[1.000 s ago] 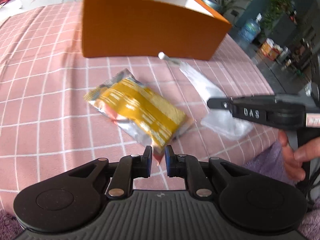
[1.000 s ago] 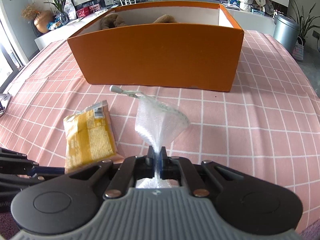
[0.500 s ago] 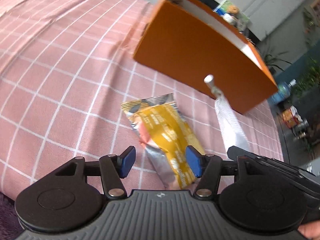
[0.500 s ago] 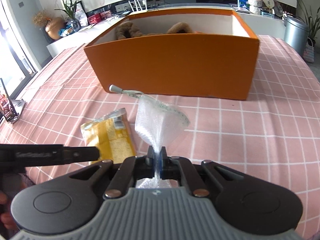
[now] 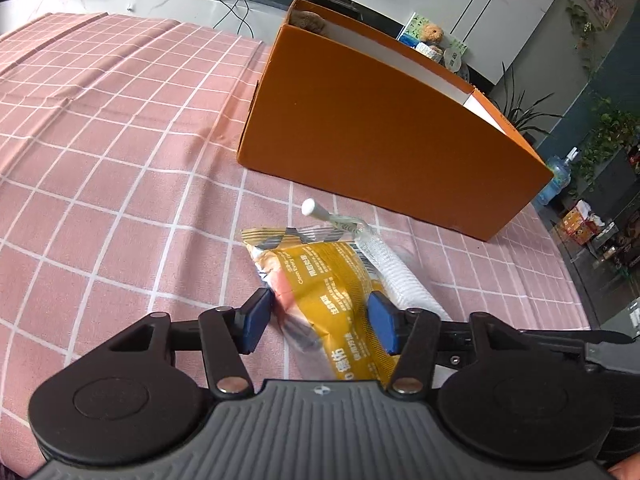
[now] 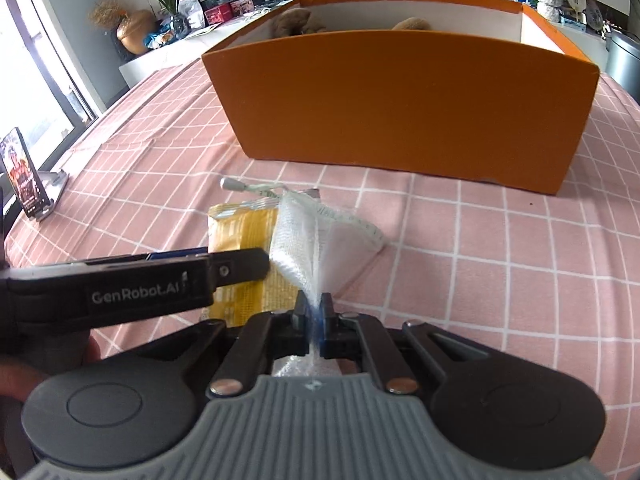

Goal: Organize soft objects
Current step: 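Grasp the white mesh bag with the right gripper while the left grasps the yellow snack packet, then carry the snack packet and mesh bag over the orange box and lower them in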

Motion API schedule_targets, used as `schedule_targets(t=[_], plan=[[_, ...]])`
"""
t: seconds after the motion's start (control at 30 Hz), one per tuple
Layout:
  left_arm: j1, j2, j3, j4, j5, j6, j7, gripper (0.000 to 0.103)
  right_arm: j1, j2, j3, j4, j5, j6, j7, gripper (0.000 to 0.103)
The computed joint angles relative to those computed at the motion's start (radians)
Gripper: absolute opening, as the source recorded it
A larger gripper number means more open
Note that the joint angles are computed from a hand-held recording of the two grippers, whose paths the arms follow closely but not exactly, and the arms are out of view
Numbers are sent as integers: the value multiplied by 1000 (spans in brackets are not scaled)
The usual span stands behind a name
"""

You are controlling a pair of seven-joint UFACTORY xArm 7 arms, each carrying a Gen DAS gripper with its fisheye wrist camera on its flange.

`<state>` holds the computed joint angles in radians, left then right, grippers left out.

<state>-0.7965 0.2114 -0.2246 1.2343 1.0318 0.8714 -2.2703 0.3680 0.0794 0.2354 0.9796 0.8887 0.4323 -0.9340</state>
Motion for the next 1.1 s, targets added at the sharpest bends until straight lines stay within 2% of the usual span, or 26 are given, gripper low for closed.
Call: schedule_targets(t=[0.07,0.23,0.3,0.33,0.37,0.47,0.57,0.7,0.77,0.83,1.1], plan=[[2,-12,6,-19,22,-34,-65,60,-4,11,-1,11,3,12,4,1],[15,-52,7,-97,147,-105,-352,59,-22,25,-4,27,35,52,0,1],[26,-59,-2,-109,168,-113,-428,59,-24,26,-3,28,32,54,4,1],[32,-58,-10,-105,140,-105,-416,49,-23,25,-2,27,31,51,1,1],[38,-52,-20,-87,72,-83,-363,44,-23,25,-1,26,30,48,0,1],[45,-24,-25,-24,-56,-49,-263,45,-21,26,0,27,21,44,8,1],[18,20,-15,46,-92,16,-188,45,-22,28,1,30,19,46,11,1],[-6,35,8,59,-72,28,-167,49,-25,30,2,30,25,46,9,1],[-27,79,6,121,-86,108,-48,45,-26,30,2,31,29,50,6,1],[-56,115,16,175,-91,170,7,43,-28,30,1,32,31,55,5,0],[-99,105,39,177,-28,198,82,19,-32,21,-3,24,54,56,-15,0]])
